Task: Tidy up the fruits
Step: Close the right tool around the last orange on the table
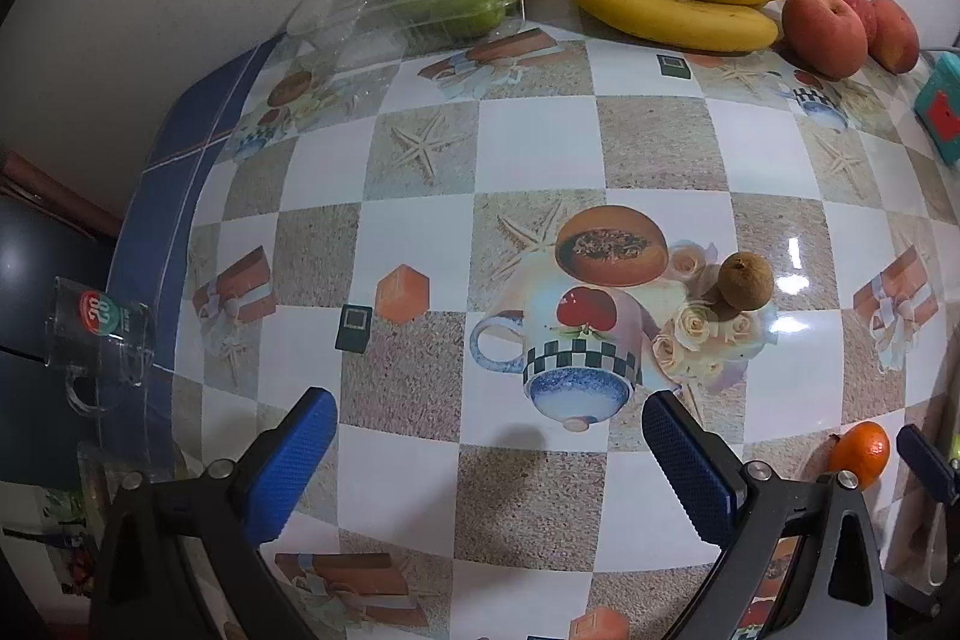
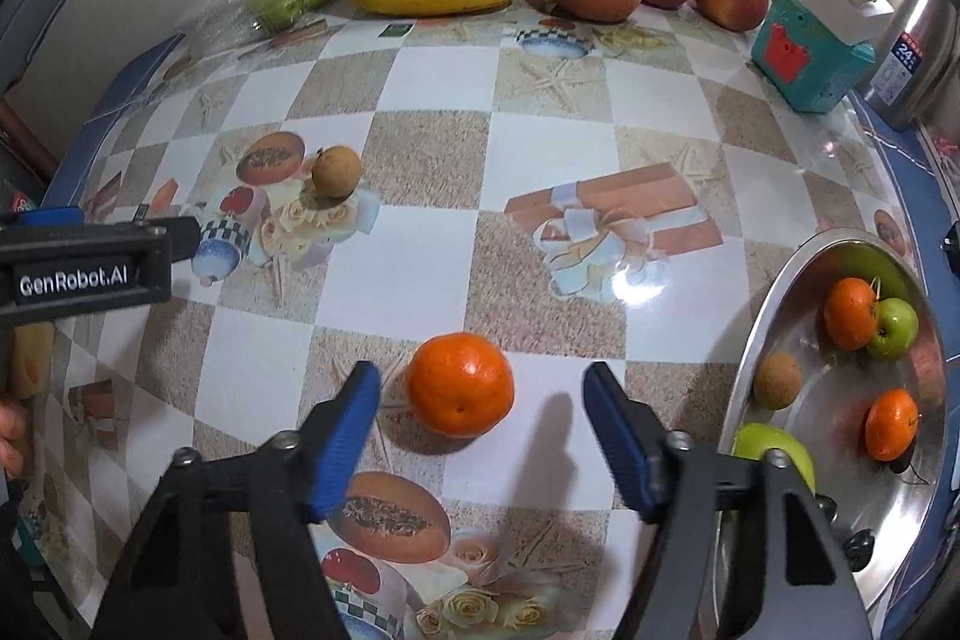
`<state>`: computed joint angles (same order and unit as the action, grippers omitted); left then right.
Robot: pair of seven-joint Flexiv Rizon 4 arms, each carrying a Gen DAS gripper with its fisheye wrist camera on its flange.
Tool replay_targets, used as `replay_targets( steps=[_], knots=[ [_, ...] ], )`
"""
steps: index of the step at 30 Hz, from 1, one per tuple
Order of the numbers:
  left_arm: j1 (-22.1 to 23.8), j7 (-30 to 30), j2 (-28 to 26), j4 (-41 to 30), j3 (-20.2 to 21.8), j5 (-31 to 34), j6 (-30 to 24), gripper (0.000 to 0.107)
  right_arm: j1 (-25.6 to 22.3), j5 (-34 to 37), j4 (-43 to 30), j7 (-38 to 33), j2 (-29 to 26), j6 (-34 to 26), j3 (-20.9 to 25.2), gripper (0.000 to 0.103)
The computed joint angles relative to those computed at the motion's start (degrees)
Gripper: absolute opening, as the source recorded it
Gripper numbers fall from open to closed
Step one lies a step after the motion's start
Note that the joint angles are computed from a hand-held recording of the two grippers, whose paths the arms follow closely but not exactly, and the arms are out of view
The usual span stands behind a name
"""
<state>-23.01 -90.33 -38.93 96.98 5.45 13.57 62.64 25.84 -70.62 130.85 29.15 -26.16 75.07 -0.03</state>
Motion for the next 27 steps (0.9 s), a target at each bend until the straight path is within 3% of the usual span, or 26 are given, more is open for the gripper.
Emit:
replay_targets(
  steps=[3, 8, 12, 14, 20, 23, 27],
  knots=[
    [0.33, 0.19, -0.06, 0.09, -0.34, -0.38, -0.07, 0.103, -0.24, -0.47, -0.04, 0.26, -0.45, 1.16, -0.11, 0.069],
    [0.88, 0.81, -0.19, 0.15, -0.91, -1.35, -0.08, 0.103, -0.14, -0.13, 0.07, 0.30, -0.86, 2.42, -0.60, 0.050],
    [1.26, 0.87, -0.19, 0.33, -1.17, -2.24, 0.21, 0.103, 0.03, -1.81, 0.24, 2.03, -0.77, 3.57, -1.50, 0.046],
    [1.30, 0.83, -0.19, 0.37, -1.14, -2.46, 0.38, 0.103, -0.13, -3.75, 0.15, 3.67, -0.70, 4.18, -1.93, 0.039],
    [3.33, 2.38, -0.06, 1.64, -3.65, -5.89, 1.81, 0.103, -1.00, -4.53, -0.12, 4.23, -0.76, 3.97, -1.06, 0.038],
    [3.32, 1.75, -0.39, 2.22, -4.01, -7.66, 4.38, 0.103, -1.89, -7.78, 0.25, 7.26, 0.00, 4.41, -1.34, 0.038],
    [5.68, 4.95, -0.89, 3.74, -7.95, -11.97, 6.95, 0.101, -4.75, -13.43, 1.11, 12.94, 1.77, 3.85, -0.60, 0.038]
  ],
)
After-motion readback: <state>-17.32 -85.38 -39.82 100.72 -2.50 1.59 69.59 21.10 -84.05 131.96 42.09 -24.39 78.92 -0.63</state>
